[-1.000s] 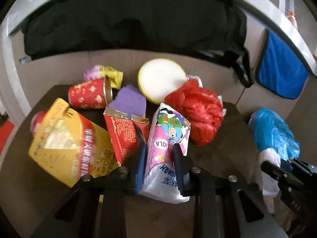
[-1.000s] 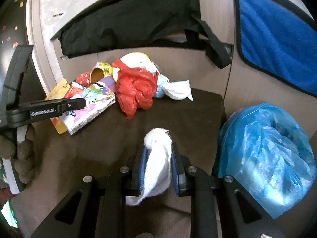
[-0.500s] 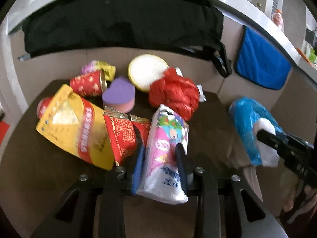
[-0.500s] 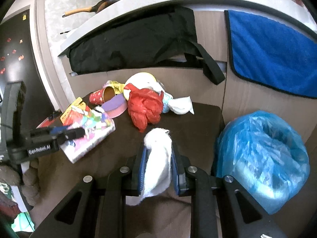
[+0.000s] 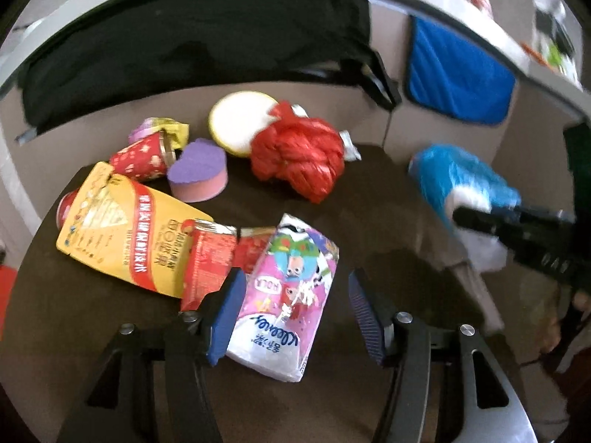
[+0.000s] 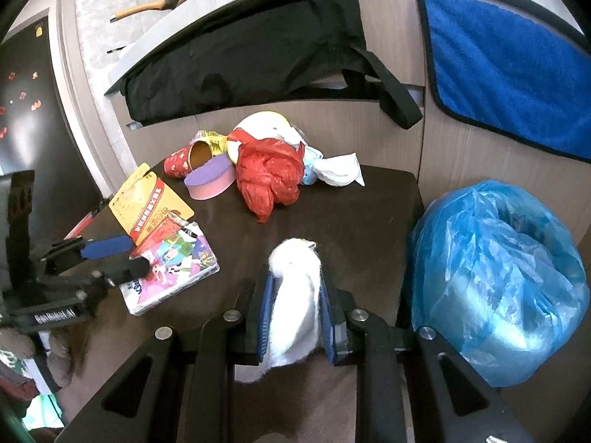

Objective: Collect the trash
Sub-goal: 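Close the left tool on the pink tissue pack and lift it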

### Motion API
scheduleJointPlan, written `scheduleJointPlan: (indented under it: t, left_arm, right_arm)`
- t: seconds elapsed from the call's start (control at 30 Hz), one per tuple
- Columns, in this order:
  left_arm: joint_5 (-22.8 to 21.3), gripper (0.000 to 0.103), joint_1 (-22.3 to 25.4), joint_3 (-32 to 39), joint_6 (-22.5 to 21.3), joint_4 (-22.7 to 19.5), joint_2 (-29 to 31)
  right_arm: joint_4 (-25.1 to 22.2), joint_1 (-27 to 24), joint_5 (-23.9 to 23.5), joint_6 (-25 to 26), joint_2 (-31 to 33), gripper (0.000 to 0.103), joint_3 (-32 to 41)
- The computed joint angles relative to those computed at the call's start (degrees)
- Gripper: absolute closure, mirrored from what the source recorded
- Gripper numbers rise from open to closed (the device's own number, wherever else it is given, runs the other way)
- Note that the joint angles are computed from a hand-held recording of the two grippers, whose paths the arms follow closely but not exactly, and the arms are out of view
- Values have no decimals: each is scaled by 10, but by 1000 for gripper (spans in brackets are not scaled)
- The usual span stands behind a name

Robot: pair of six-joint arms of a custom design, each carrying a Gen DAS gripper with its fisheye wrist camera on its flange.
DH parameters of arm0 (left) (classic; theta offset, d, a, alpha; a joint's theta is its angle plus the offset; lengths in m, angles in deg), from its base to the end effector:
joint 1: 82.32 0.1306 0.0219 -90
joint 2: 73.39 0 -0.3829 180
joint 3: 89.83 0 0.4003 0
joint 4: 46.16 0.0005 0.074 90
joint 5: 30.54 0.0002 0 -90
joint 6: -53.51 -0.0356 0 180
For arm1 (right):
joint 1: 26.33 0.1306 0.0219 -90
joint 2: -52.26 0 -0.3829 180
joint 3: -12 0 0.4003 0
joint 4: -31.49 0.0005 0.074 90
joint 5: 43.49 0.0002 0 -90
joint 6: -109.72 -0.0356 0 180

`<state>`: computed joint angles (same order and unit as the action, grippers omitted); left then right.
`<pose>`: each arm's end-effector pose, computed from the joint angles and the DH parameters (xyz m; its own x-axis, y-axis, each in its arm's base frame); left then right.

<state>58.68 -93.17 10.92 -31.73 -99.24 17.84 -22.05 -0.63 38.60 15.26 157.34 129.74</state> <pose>0.4952 -0.0949 0.5039 -0.6893 0.0476 -0.7229 0.1218 0.9913 -0.0508 0.5338 0.2618 0.5164 -0.6286 -0.2171 -0.7468 -0.4758 0.8669 0.1486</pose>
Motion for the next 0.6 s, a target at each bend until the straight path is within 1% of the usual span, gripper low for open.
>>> scheduleJointPlan:
  t: [0.07,0.23,0.33,0.4,0.53,0.57,0.6]
  left_arm:
    - [-9,44,-2,8,-21,-11,10]
    - [-1,44,-10,18,-85,-35,18]
    - [-7,44,-17,21,-103,-46,25]
    - [-6,44,-20,25,-99,-53,31]
    - [-6,46,-23,31,-63,-48,39]
    - [-2,50,-22,34,-46,-46,42]
    - [1,58,-22,36,-37,-45,43]
  right_arm:
    - [-1,0,5,4,-2,81,-2]
    - [0,-4,8,3,-5,81,-5]
    - [-1,-6,4,-3,-3,81,-3]
    - [-2,-6,3,-4,-3,81,-2]
    - [-2,-7,4,-2,-4,81,-3]
    - [-1,-8,6,-2,-5,81,-5]
    - [-1,-8,8,-2,-7,81,-6]
